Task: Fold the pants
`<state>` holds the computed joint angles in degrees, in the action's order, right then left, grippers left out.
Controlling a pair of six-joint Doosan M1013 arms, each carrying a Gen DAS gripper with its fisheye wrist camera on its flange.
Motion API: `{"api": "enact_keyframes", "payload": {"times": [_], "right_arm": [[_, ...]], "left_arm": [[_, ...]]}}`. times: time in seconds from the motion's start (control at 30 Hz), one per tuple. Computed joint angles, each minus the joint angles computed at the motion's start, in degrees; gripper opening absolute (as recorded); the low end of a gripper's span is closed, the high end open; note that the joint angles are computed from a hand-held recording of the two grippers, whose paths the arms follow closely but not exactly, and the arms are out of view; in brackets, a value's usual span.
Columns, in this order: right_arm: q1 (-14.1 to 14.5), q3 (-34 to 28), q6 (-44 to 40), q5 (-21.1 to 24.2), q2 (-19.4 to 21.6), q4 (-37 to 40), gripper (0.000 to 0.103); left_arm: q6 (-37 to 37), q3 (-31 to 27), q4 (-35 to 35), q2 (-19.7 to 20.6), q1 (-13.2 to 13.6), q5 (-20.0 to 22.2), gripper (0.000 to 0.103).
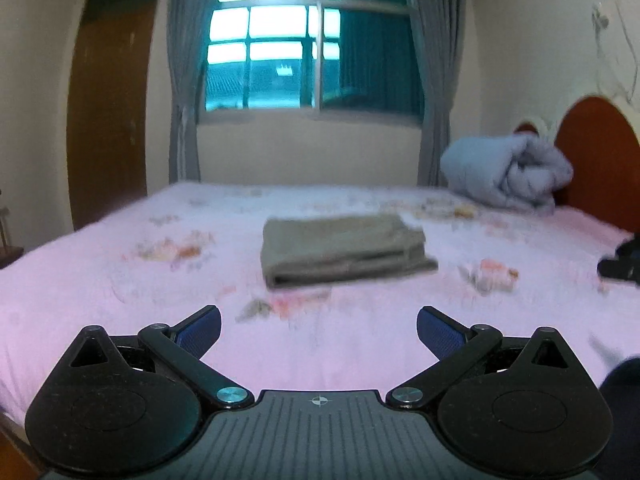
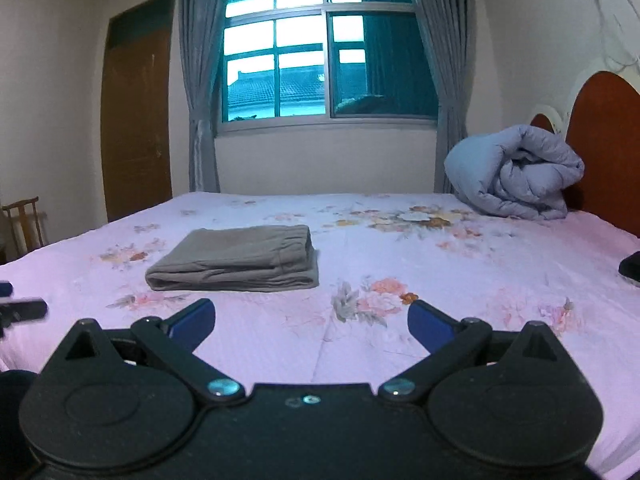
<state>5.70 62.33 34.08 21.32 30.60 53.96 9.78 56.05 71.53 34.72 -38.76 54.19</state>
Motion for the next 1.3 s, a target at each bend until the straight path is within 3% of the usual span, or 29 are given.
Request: {"api": "enact_keyframes", "payload": {"times": [0.1, 1.3], "right_arm": [[-0.06, 0.49, -3.15, -0.86, 0.01, 4.14, 0.097], [0.22, 0.7, 0.58, -0.19, 0.07, -0.19, 0.097]], "left_arm": [[-1.12, 0.31, -1.28, -0.15, 0.39, 0.17, 0.103], [0.19, 0.32, -1.86, 0.07, 0.76, -1.0, 0.103]]}}
